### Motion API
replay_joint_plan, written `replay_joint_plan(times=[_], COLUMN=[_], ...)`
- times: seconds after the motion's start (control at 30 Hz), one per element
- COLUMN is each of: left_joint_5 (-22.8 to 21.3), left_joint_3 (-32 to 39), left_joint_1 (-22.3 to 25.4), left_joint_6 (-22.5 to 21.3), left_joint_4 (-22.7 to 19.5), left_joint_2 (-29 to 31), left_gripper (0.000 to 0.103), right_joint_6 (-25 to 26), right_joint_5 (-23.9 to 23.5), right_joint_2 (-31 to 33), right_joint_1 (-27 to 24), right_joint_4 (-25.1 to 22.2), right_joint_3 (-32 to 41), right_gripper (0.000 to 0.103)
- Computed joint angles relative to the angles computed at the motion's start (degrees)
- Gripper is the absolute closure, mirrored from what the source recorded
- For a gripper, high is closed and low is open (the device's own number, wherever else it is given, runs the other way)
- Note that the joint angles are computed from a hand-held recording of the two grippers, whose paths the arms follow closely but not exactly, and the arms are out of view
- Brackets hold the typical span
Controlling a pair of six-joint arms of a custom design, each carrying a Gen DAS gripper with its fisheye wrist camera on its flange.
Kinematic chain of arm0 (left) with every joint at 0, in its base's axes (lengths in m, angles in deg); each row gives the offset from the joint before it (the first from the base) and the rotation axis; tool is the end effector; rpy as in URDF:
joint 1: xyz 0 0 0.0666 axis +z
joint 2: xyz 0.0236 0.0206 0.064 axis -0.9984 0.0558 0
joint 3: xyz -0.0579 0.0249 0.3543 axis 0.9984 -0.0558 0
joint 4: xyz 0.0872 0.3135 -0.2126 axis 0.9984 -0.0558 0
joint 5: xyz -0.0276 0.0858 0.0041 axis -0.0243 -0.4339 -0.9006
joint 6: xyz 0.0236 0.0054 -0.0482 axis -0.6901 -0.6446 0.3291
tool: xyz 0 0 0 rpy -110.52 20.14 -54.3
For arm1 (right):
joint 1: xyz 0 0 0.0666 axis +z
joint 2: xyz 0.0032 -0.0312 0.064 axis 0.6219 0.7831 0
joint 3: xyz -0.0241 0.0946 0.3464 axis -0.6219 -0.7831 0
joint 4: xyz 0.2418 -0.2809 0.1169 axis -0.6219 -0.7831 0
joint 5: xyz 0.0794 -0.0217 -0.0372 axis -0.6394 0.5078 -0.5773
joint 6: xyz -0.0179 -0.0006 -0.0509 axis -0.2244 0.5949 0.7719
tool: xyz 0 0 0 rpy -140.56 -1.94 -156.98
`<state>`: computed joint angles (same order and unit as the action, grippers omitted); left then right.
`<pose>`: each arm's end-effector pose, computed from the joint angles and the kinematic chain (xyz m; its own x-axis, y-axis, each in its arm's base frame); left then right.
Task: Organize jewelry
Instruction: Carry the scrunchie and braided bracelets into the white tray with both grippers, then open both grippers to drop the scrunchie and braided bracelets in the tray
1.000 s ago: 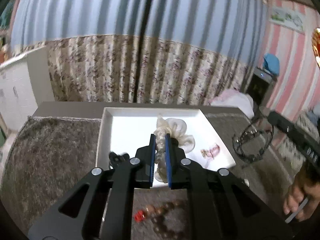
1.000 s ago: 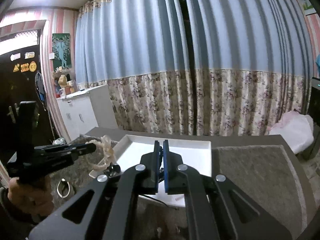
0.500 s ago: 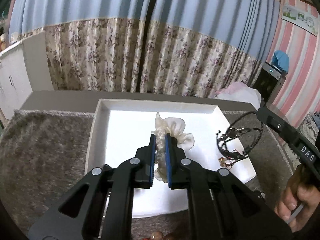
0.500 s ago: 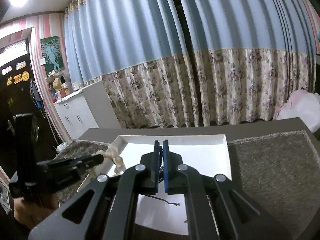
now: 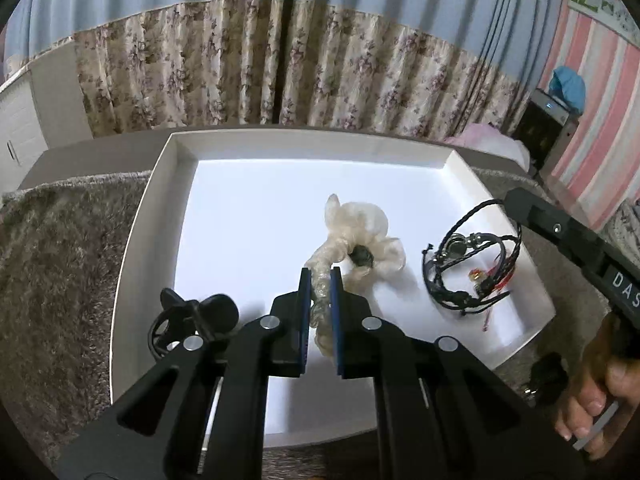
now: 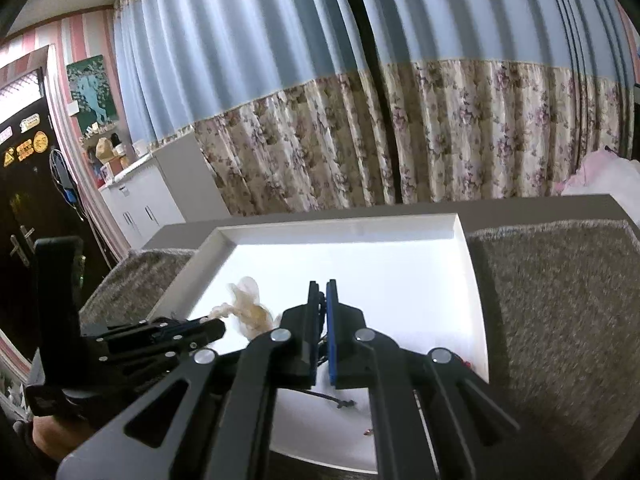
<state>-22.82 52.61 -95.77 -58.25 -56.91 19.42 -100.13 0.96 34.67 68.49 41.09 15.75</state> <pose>0.6031 -0.1067 0.3715 -0.7021 0.2303 -0.6738 0.4366 0.8867 -0.1519 0.5499 0.3032 0.3942 -0.5124 0.2766 -0.8130 0.0585 0.9557 0.2883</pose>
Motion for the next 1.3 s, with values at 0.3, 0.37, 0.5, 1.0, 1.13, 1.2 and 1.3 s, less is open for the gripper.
replay_joint_plan(times=[0.3,0.37,0.5,1.0,1.13,1.2,1.3], left_joint_5=[0.0,0.1,0.0,-1.4,-1.9,-1.9,-1.8], left_joint_3=[-0.4,-0.4,-0.3,-0.8,-1.4,-1.5,-1.9], left_joint_1=[0.2,0.3,0.2,0.0,0.1,0.2,0.3], left_joint_6=[-0.3,-0.5,-0.7,-1.1,-1.2,-0.7,-0.4], left_joint_4=[-0.9,-1.1,-1.6,-1.3,-0.9,-0.8,-0.4], left_joint_2=[1.2,1.3,1.3,1.1,0.7,0.6,0.1], left_gripper=[0.096,0.096,0.096,0.093,0.093,0.091,0.086], right_joint_6=[-0.7,-1.1,-1.3,-1.7,-2.3,-2.4,-2.5], right_joint_5=[-0.1,-0.5,-0.7,-1.9,-1.3,-1.0,-0.8], right_joint_2=[2.4,2.7,3.1,4.1,3.7,3.7,3.9], right_joint_1=[-0.2,-0.4,-0.5,-0.5,-0.6,-0.6,-0.5], right_joint_4=[-5.7,-6.4,-7.7,-8.9,-8.9,-9.0,-9.6], right_joint_3=[1.9,2.1,2.5,3.1,2.6,2.6,3.0], right_gripper=[0.101,0.101,0.101,0.097,0.097,0.097,0.097])
